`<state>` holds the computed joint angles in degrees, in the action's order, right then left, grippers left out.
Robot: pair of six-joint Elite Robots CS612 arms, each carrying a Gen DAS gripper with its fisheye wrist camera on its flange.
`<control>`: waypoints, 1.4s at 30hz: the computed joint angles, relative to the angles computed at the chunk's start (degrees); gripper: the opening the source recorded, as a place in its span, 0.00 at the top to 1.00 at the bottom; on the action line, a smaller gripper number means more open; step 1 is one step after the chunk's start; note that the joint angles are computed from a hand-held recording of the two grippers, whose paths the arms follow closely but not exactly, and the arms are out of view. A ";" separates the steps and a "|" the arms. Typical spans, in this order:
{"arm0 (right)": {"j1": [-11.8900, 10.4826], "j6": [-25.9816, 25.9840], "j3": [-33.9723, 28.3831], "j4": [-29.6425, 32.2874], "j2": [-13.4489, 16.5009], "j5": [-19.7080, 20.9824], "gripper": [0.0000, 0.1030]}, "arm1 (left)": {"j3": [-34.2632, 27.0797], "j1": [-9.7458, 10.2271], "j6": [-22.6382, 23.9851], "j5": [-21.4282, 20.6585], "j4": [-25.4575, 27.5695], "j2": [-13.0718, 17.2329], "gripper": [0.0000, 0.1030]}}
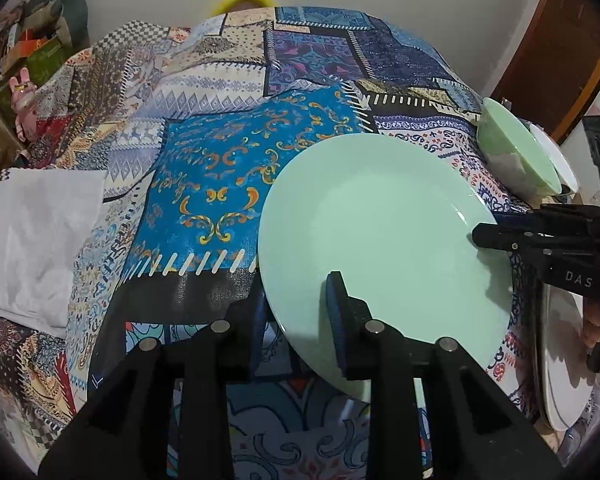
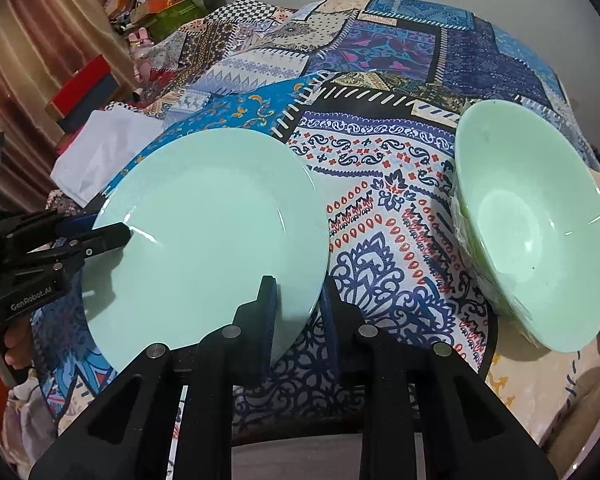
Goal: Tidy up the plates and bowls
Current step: 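Lift the pale green plate with both grippers and carry it over the white plate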
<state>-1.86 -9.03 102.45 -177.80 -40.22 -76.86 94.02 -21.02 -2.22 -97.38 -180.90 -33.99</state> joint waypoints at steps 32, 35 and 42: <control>-2.03 5.99 10.94 -14.75 -7.06 0.92 0.82 | 9.62 -2.44 -2.04 -0.50 -8.47 -7.89 0.73; -2.40 6.51 12.27 -15.87 -7.88 0.76 0.82 | 10.65 -2.98 -2.14 -0.68 -9.14 -8.73 0.73; -3.31 7.61 15.33 -18.32 -9.39 0.56 0.82 | 13.01 -4.47 -1.59 -0.44 -10.78 -10.41 0.73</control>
